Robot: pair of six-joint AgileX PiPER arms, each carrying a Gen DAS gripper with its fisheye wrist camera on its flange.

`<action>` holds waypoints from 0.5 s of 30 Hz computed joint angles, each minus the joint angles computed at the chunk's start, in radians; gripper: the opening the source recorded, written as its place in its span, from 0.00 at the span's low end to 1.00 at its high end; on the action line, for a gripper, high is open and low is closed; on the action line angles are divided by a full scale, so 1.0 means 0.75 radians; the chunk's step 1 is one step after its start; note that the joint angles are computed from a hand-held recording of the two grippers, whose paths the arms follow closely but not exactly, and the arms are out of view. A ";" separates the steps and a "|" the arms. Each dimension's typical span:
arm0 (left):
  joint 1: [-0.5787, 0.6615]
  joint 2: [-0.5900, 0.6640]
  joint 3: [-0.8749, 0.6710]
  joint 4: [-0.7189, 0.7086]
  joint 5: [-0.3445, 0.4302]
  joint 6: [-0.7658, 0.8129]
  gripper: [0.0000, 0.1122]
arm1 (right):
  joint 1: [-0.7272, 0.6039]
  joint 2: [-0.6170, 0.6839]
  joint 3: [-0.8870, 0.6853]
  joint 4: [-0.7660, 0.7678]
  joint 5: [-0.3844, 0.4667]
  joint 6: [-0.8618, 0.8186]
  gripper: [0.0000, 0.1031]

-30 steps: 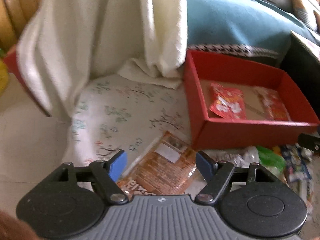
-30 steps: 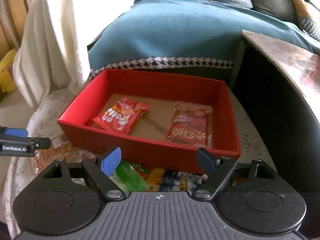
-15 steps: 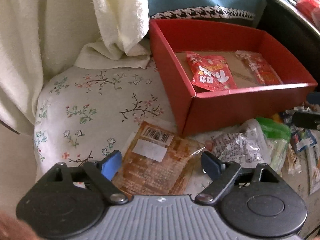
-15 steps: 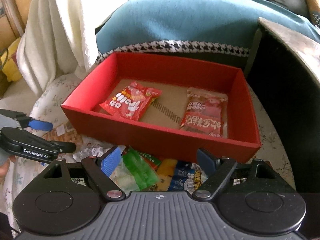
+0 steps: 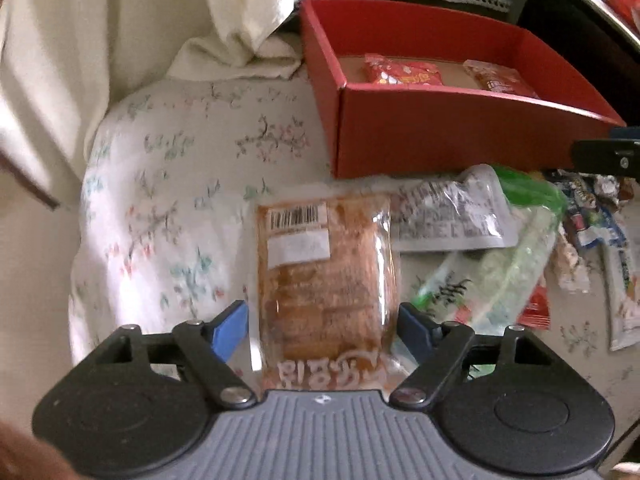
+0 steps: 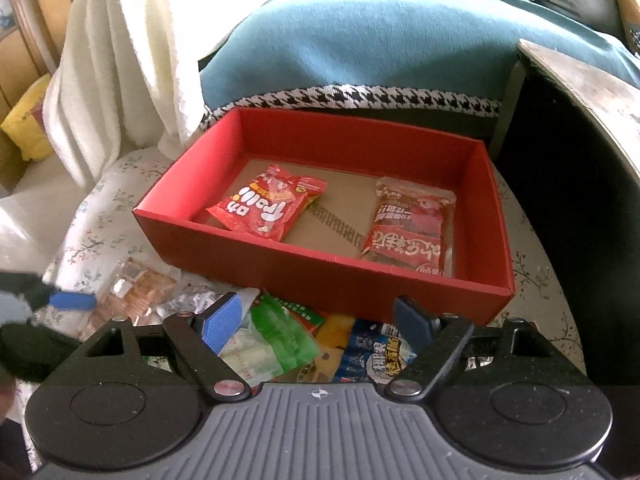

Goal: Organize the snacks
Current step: 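Grasp the clear bread-roll bag with the left gripper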

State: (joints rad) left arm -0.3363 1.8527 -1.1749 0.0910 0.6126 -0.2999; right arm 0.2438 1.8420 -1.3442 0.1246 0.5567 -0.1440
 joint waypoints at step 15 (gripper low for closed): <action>-0.058 0.064 -0.105 0.180 0.054 -0.243 0.53 | -0.133 -0.108 0.120 -0.054 -0.001 0.131 0.85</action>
State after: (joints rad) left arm -0.3798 1.9009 -1.2534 0.2260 0.6527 -0.4823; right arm 0.1444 1.7610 -1.2544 0.0840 0.5558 -0.0460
